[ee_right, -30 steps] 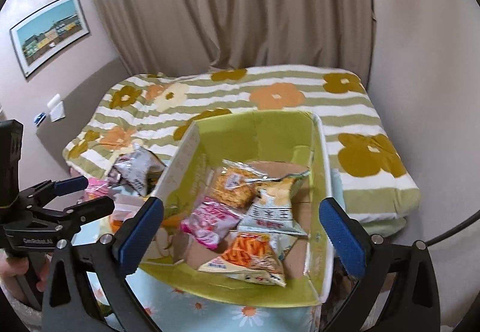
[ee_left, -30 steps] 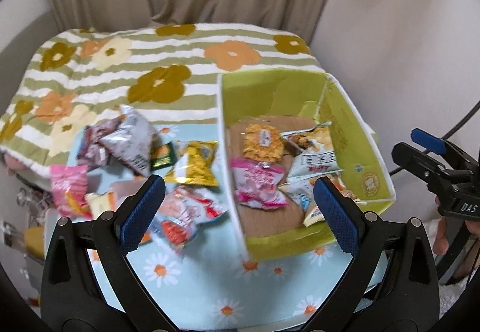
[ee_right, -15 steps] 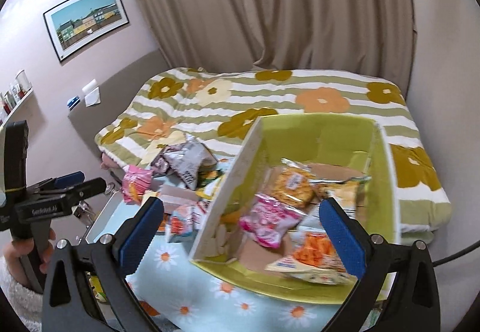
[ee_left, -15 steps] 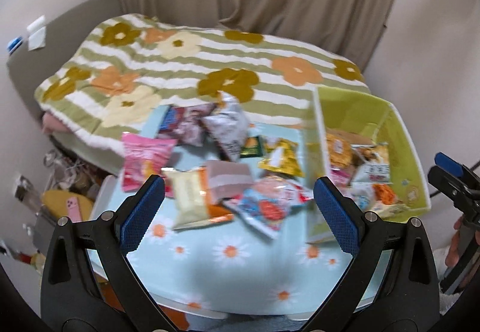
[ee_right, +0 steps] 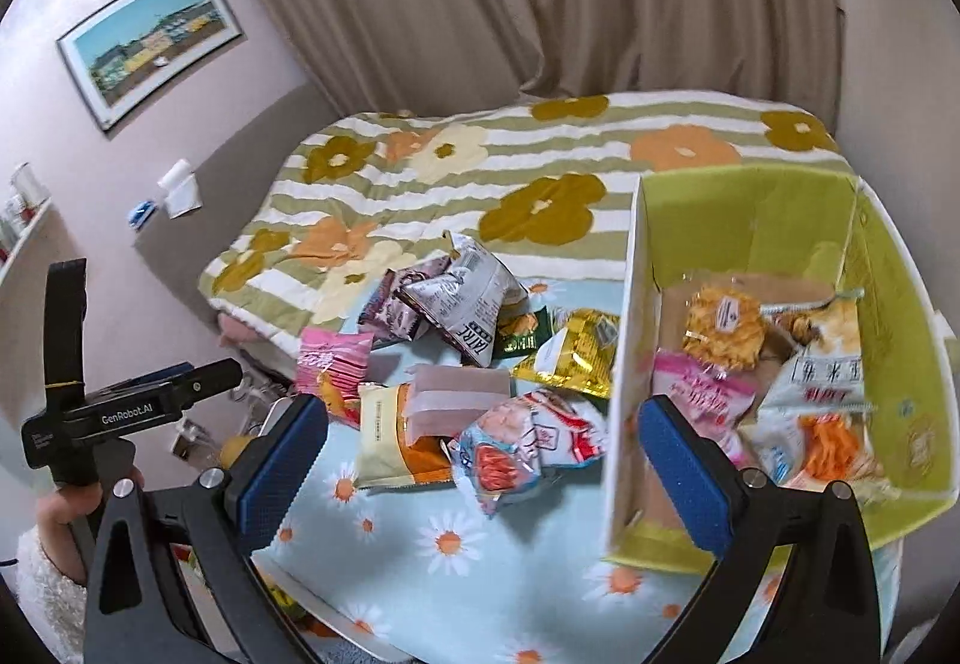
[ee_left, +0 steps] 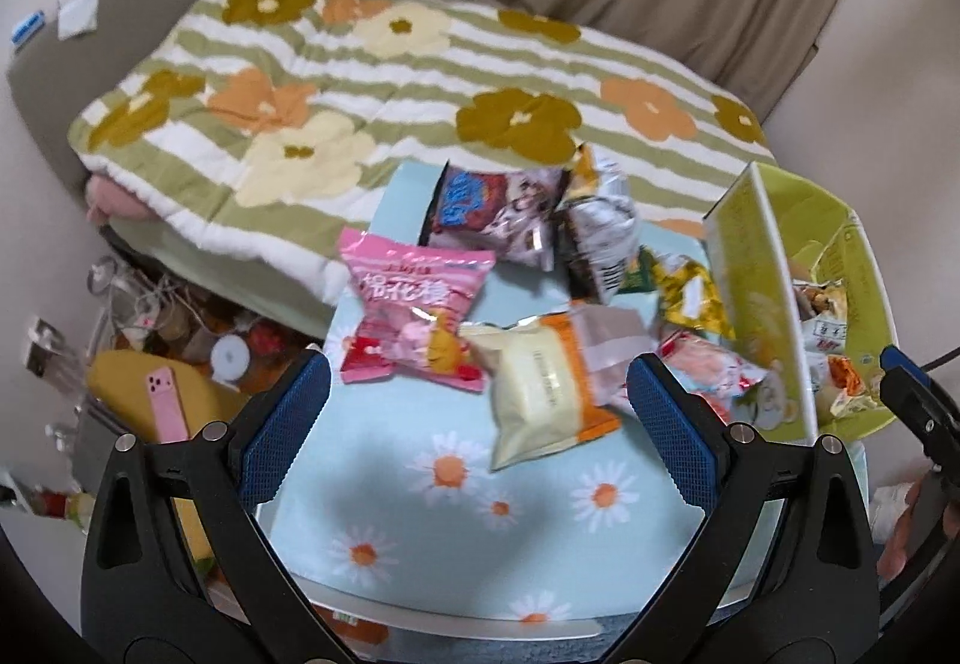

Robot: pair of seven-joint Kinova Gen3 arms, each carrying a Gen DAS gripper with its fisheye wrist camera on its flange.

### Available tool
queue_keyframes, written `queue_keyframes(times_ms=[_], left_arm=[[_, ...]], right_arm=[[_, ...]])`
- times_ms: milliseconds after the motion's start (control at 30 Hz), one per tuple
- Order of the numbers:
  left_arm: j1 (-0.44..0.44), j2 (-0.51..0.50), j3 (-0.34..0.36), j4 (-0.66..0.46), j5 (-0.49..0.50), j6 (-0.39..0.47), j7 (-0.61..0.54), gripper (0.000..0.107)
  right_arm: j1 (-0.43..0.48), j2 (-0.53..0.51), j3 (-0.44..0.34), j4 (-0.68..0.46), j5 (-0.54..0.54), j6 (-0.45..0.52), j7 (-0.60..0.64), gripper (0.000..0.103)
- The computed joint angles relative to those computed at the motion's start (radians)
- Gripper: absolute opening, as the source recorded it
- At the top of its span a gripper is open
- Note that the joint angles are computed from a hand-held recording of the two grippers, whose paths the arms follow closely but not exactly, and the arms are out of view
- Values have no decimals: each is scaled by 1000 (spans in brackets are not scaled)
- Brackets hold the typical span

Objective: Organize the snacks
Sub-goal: 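Move both tools back over the remaining snacks on the table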

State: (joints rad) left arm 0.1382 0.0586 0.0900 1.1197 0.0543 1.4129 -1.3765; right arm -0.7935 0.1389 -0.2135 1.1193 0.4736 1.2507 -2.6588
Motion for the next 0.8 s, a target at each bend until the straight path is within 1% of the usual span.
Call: queue_keyframes(times_ms=[67,233,300,467,533,667,800], left_arm=[[-43,26,-24,6,63,2,-61,99],[-100,100,-36,6,122,13,-164,99],[-113,128,-34,7,139,13,-193,99],[-123,196,-25,19,149,1,-253,99],[-128,212,-25,25,152,-7,-268,99],[-141,241,-24,35,176,-30,-276,99],[-142,260,-21,37,176,-46,-287,99]], right_arm=[[-29,33,3,-32,31,35,-56,103],[-107,98,34,-79,83,101,-185,103],[-135,125,49,-105,91,148,-226,103],[-178,150,75,-90,94,181,-356,103],[-184,157,79,-71,89,175,-403,103],[-181,155,82,-10,84,129,-488,103],[-168,136,80,75,93,45,-606,103]])
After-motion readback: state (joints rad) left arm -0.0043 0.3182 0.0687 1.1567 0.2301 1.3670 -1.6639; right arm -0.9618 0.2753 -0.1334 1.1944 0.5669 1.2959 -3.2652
